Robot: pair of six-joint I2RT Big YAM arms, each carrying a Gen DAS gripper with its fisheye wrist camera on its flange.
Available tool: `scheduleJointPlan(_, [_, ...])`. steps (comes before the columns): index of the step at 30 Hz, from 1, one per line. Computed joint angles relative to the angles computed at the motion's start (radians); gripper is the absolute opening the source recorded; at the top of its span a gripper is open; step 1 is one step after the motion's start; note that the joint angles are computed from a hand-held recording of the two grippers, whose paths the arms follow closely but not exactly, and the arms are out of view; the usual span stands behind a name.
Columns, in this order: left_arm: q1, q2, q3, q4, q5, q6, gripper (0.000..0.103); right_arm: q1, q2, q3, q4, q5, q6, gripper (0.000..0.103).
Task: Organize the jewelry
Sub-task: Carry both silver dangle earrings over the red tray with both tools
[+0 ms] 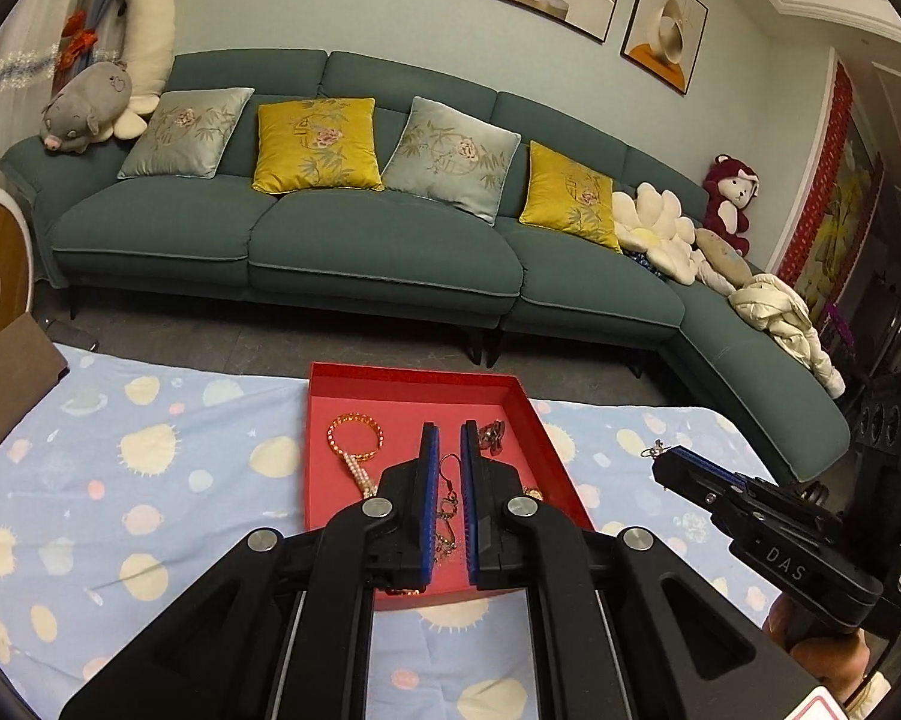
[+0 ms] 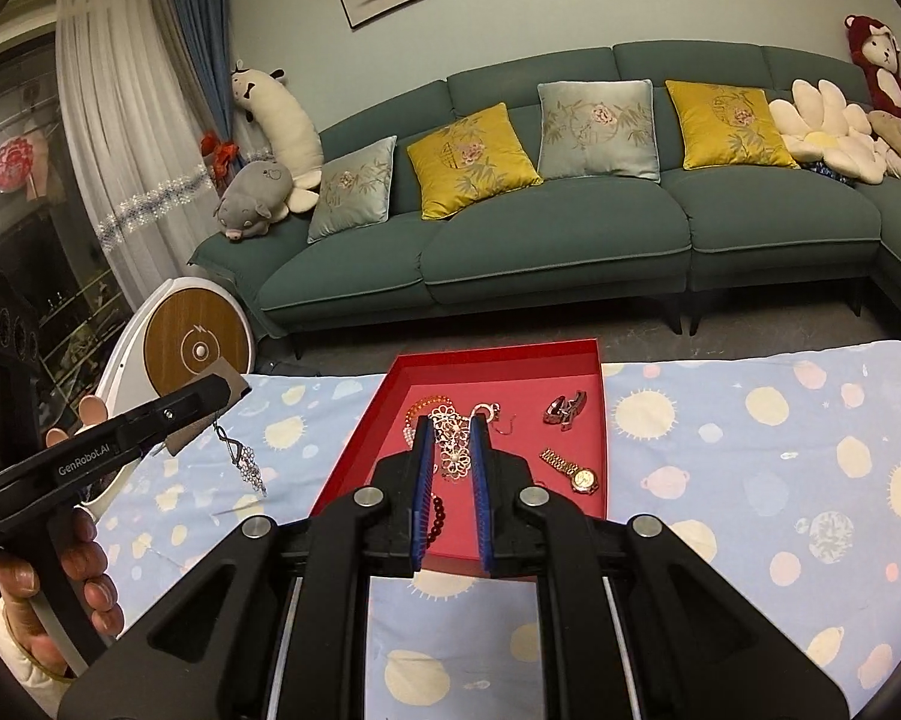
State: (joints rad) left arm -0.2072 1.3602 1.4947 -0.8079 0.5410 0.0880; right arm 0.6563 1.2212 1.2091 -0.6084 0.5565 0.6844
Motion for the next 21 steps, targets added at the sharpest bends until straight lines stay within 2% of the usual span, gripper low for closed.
scheduleJointPlan(12, [-0.098, 0.203, 0.164, 0.018, -0.121, 0.005, 0.005, -0.148, 0.162, 0.092, 0.026, -0.168, -0.055, 0.011])
scheduleJointPlan(21, [-0.119, 0.297, 0.229, -0.001, -0.153, -0.029, 0.005, -0.207, 0.254, 0.138, 0.029, -0.253, -0.064, 0.012])
